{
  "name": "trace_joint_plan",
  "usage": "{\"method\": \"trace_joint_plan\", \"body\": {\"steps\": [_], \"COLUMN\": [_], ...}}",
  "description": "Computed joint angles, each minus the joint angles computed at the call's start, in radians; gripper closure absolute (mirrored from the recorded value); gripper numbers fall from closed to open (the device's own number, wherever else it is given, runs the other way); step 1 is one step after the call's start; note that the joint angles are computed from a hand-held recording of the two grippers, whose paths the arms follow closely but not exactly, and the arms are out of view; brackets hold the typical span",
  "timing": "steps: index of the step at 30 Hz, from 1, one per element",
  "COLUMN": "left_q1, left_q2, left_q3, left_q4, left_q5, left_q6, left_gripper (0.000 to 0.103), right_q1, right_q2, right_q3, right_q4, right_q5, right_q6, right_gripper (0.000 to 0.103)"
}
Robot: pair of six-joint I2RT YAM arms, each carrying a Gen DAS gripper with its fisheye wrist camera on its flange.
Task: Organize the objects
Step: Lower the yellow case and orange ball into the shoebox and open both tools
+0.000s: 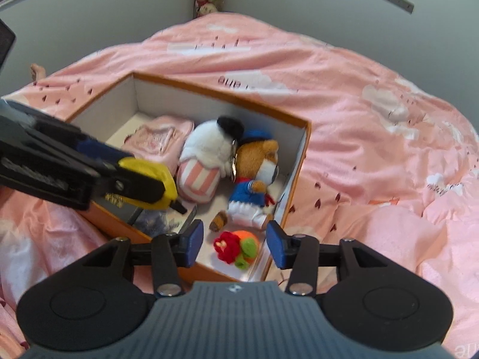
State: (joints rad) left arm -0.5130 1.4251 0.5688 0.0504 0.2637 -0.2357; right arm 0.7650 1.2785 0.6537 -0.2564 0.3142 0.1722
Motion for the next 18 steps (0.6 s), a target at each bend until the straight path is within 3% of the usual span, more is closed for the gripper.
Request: {"method": "trace_joint_plan", "body": {"steps": [7,18], "left_q1": [-0.029,-0.020], "left_q2": [0.077,0.261], "left_q3": [0.061,0.217], "left_q4": [-0.001,-0.056], "left_q5": [-0.038,0.000], "left_q6": [0.004,-0.033], "left_gripper": [0.039,0.039], "right_q1": [0.041,-0.032], "right_q2": [-0.041,0.018], "right_q3": [-0.013,-0.032], "right_q4": [0.068,0.132], "right_q5": [0.212,0.160], "right_q6": [-0.013,0.040], "right_gripper": [0.041,0.039]}}
